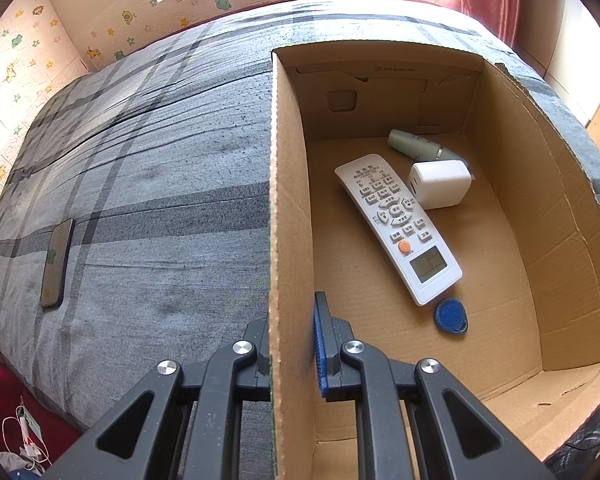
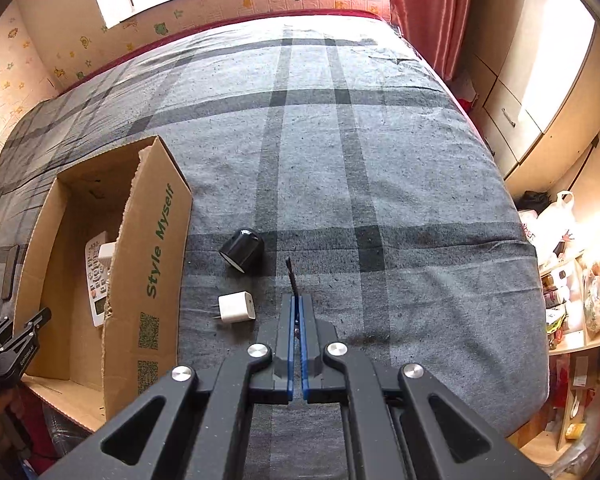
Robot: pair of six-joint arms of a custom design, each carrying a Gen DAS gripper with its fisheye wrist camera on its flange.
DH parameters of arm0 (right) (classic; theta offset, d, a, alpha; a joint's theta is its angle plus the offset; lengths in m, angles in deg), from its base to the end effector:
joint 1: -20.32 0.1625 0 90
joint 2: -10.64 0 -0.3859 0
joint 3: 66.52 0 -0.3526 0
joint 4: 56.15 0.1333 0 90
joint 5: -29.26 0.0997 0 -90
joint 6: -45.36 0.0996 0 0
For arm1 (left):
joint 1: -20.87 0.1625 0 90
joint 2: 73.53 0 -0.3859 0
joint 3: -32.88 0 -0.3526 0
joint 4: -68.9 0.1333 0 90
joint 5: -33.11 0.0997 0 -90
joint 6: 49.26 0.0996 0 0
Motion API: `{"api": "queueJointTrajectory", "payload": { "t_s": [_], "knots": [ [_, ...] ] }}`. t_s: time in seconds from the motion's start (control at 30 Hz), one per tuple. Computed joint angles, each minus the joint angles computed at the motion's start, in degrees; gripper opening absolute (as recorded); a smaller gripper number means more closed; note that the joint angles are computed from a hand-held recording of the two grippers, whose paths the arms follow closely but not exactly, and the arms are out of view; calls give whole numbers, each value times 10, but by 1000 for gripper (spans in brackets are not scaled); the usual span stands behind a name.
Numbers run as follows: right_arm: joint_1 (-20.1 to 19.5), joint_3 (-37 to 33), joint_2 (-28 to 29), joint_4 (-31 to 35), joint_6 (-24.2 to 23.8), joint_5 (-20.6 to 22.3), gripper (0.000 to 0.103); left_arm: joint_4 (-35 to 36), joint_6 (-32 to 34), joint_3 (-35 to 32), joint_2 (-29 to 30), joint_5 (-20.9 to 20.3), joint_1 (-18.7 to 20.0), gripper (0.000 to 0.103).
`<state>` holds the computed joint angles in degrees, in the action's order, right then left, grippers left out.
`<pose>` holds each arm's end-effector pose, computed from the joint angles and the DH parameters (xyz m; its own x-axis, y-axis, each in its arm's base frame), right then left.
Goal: Organize rigid objects
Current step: 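Lift the keys with the right gripper and carry them over the box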
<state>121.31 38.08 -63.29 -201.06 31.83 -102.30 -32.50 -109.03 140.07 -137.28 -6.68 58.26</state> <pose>0.1673 -0.5090 0.3264 -0.7240 -0.0882 0.6842 -0.3530 0.8994 -0.2576 -0.2519 -0.4566 0.1592 -0.6145 -0.0641 -0.7863 0.2832 0.9124 -0.2957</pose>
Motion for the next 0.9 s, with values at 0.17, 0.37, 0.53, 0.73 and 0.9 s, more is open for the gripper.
{"api": "queueJointTrajectory", "payload": {
  "t_s": [0.17,0.37,0.53,0.73,0.9],
  "knots": [
    [22,-19,4,5,-6,0,0,0,0,0,0,-1,0,14],
    [48,-46,13,18,-11,3,0,0,0,0,-1,-1,-1,14],
    [74,-74,25,33,-16,5,0,-2,0,0,-1,-1,-1,14],
    [110,-112,43,41,-27,15,0,-1,0,0,-2,-2,-1,14],
    [136,-139,63,44,-37,35,0,-1,0,0,-2,-2,-1,14]
  ]
}}
